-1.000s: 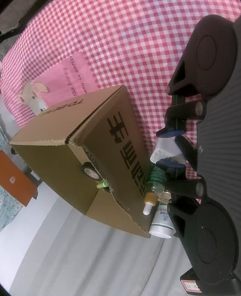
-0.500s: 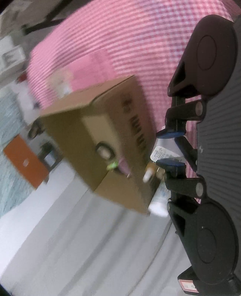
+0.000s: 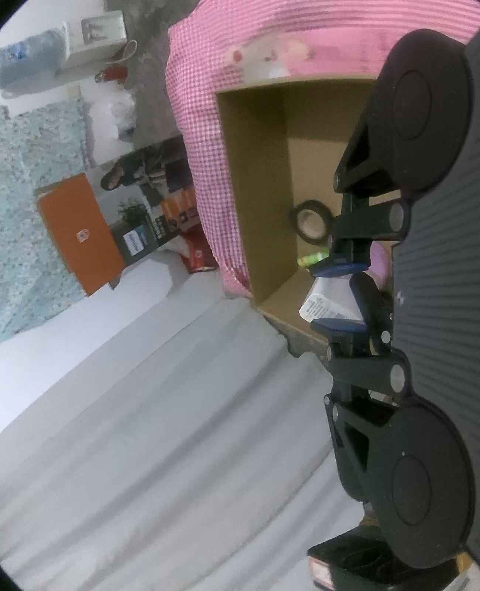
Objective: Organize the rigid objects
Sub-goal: 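Carry the white plug charger into the box and release it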
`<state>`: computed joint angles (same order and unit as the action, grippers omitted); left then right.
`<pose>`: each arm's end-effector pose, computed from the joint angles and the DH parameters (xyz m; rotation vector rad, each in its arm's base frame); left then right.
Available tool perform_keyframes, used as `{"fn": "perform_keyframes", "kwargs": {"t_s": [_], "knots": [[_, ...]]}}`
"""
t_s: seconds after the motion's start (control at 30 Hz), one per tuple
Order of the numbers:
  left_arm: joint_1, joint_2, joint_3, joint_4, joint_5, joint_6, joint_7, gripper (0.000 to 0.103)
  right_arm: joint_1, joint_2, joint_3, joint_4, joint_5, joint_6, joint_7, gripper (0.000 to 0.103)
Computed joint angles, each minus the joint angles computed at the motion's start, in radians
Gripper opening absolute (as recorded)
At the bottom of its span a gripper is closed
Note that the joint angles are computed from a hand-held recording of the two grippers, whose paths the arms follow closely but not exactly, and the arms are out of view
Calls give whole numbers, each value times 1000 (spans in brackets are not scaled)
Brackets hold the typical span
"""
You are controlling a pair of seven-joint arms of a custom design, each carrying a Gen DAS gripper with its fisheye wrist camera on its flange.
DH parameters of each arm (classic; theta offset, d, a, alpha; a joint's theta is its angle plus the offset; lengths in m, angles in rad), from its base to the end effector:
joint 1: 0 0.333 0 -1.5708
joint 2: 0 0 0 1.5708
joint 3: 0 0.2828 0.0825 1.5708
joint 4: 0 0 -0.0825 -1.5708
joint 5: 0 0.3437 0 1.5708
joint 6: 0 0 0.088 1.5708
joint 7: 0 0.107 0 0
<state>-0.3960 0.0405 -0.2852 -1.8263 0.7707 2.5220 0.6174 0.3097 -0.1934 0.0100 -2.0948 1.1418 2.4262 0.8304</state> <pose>0.4485 -0.3686 0.5581 -1.5163 1.8791 -0.8255 0.4820 0.1635 0.5464 -1.7224 1.2060 0.1451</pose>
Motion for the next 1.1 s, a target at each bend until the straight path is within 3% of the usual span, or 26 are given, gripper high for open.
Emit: {"fn": "perform_keyframes", "kwargs": {"t_s": [0.3,0.53,0.73,0.83,0.93,1.1], "knots": [[1,301,50,327,-261,-145,171,26,-83,427,44,421,-216,-139,251,26],[-23,441,85,511,-350,-272,215,26,-108,621,97,624,-369,-164,354,26],[-35,501,102,588,-377,-328,230,27,-115,687,121,697,-444,-176,389,27],[-35,500,107,586,-380,-318,229,29,-121,701,131,715,-454,-184,392,27],[-43,480,113,569,-358,-308,227,34,-130,673,144,682,-431,-162,362,27],[-48,373,113,454,-309,-271,199,45,-161,523,160,519,-297,-90,254,28]]}}
